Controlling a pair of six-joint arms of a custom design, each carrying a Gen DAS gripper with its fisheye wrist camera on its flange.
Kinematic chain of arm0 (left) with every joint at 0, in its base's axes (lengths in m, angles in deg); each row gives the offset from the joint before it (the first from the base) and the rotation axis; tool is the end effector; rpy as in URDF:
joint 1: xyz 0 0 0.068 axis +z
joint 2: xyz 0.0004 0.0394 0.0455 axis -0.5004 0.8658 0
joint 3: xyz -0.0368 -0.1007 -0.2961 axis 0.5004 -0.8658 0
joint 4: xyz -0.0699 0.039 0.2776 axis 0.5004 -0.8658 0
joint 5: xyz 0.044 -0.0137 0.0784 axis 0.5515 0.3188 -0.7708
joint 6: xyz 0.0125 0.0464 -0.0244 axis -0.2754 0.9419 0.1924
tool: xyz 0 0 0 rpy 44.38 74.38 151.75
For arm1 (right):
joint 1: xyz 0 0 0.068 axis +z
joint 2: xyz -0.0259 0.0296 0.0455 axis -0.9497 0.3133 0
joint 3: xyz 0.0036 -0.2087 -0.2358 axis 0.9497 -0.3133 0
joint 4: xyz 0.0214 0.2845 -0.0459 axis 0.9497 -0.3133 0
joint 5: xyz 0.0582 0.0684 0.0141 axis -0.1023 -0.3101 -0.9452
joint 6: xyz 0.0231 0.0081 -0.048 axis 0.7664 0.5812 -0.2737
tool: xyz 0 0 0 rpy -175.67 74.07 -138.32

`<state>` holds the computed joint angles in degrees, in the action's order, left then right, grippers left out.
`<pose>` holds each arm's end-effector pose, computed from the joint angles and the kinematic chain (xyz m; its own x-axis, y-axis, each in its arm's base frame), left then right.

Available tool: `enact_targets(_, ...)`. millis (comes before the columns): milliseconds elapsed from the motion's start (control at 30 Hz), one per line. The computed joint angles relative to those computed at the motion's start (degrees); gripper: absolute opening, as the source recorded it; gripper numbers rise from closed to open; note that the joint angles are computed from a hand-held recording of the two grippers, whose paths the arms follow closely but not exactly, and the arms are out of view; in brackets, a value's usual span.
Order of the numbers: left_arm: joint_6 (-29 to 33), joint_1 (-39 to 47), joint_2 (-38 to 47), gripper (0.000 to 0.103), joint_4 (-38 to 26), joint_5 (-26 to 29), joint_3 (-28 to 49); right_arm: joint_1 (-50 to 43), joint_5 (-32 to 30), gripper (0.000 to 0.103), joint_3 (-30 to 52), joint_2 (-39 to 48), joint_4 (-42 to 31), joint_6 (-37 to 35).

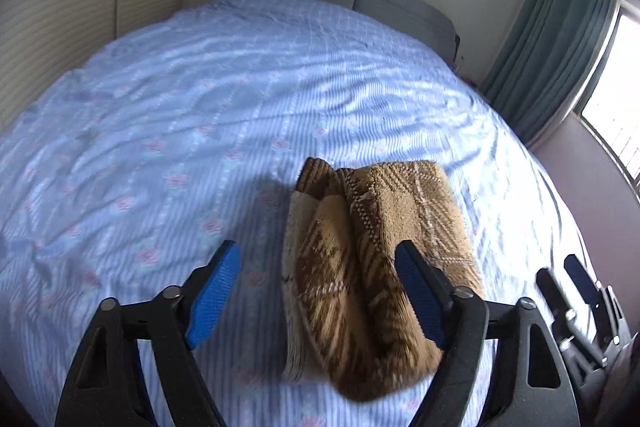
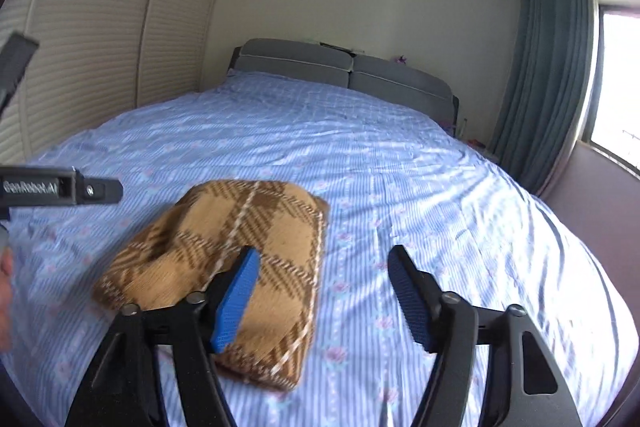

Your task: Fold small clothes

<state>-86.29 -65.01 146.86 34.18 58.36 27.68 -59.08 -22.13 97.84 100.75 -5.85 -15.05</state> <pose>0.2226 -0.1452 0.2296 -0.7168 -0.2108 -0.6646 -0.0185 0.9586 -0.2841 0.1923 0.0363 0.2404 -0.4482 -0.1990 -0.8715 -0.0957 0.9800 -0.1746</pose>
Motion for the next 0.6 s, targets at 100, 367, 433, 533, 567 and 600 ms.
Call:
enact_targets(100, 3.08, 3.34, 7.78, 0.051, 2.61, 5.75, 2.96, -5.51, -5.35, 0.046, 2.59, 5.12, 1.32, 1.50)
enact_targets(367, 2.34, 8.25, 17.05, 0.037, 8.48, 17.05, 3.70, -9.74, -10.23, 0.046, 4.48, 11.59, 4.46, 3.04)
enact_targets(433, 1.86, 9.15, 17.88, 0.040, 9.32, 19.74, 3.84, -9.69, -10.21, 0.046, 4.20, 13.03, 5.45, 3.02)
enact_targets(533, 2.01, 10.70, 19.67, 0.042, 8.76, 22.48, 5.39, -9.77, -10.63, 0.046, 3.93, 14.41, 5.60, 3.86)
enact_targets(567, 2.04, 10.94, 19.83, 0.039, 8.49, 22.71, 5.90, -9.87, -10.73, 0.046, 3.99, 14.76, 5.58, 4.03)
enact_targets(600, 2.47, 10.93, 19.67, 0.036, 8.16, 22.70, 6.47, -9.92, -10.72, 0.046, 3.93, 14.81, 5.51, 4.20)
